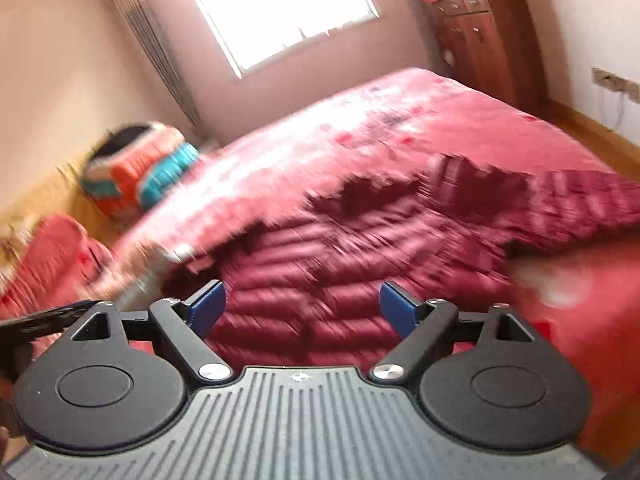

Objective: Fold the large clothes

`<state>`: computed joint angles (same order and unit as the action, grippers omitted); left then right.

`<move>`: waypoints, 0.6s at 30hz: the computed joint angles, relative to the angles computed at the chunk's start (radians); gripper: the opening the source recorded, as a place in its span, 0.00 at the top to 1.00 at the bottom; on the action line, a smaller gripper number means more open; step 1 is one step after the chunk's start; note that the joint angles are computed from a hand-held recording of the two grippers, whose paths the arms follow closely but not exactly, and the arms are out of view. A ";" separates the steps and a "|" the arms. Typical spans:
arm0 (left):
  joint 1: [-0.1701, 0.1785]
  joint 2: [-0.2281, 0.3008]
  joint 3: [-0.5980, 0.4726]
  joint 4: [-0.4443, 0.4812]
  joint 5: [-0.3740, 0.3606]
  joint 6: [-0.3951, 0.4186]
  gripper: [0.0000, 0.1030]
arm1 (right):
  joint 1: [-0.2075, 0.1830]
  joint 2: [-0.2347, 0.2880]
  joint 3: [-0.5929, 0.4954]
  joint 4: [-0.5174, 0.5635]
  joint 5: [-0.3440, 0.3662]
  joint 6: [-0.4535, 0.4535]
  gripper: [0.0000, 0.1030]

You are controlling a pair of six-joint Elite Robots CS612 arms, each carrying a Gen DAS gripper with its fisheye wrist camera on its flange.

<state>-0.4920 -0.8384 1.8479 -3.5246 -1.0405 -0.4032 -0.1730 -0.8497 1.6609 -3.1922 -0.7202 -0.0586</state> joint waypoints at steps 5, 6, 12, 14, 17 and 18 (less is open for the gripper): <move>0.047 0.095 -0.175 0.132 0.031 0.050 0.35 | 0.038 0.134 -0.154 0.044 0.053 0.116 0.00; 0.054 0.116 -0.212 0.171 0.041 0.074 0.35 | 0.045 0.162 -0.184 0.040 0.057 0.141 0.00; 0.098 0.223 -0.392 0.369 0.070 0.153 0.37 | 0.067 0.283 -0.329 0.011 0.089 0.220 0.00; 0.109 0.252 -0.437 0.400 0.086 0.192 0.38 | 0.070 0.299 -0.351 0.000 0.082 0.221 0.00; 0.128 0.291 -0.497 0.433 0.070 0.228 0.39 | 0.059 0.324 -0.373 -0.010 0.074 0.208 0.00; 0.133 0.302 -0.515 0.445 0.065 0.236 0.40 | 0.060 0.335 -0.388 -0.015 0.066 0.219 0.00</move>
